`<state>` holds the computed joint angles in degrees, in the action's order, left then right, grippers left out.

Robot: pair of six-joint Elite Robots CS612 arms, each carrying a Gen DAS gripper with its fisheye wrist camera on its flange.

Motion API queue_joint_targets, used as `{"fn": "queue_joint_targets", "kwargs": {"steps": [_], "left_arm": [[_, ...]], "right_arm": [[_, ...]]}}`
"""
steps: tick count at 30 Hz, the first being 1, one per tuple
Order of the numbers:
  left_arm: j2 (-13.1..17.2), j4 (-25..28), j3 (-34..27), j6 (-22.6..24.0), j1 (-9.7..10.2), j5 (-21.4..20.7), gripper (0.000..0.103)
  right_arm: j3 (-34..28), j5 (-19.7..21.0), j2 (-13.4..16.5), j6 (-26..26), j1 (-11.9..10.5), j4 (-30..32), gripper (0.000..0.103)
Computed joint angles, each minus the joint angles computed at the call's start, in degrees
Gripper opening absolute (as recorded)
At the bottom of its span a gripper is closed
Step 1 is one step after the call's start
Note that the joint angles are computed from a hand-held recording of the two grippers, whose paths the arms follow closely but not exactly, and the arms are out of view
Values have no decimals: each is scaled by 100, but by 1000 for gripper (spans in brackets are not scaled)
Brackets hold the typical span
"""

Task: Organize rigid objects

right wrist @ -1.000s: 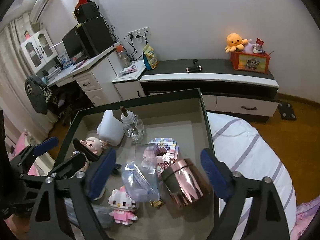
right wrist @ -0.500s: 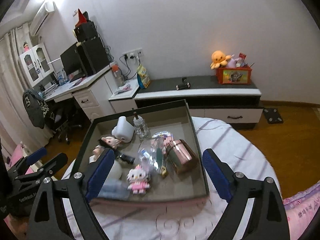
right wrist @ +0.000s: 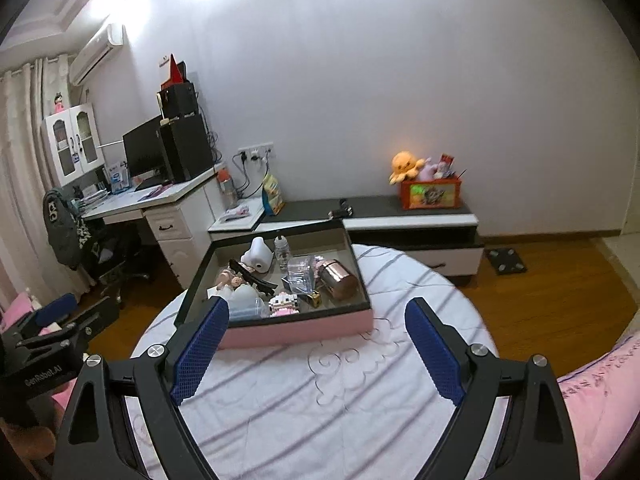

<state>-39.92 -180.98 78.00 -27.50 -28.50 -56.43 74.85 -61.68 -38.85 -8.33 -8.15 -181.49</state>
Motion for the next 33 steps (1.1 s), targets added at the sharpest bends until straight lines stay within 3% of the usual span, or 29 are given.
{"fn": "queue_joint_targets", "kwargs": {"steps": [12,19,33], "left_arm": [[-451,-1056,1034,75,-543,737,103],[-568,-1480,1227,341,-707,939,103],[-672,-1780,1455,345,-868,1352,103]], "right_arm": [[1429,-60,-627,-154,-215,-1609,91],[1718,-48,-814,79,-299,-2261,91],[1900,111,-837,119,-322,-2588,91]]}}
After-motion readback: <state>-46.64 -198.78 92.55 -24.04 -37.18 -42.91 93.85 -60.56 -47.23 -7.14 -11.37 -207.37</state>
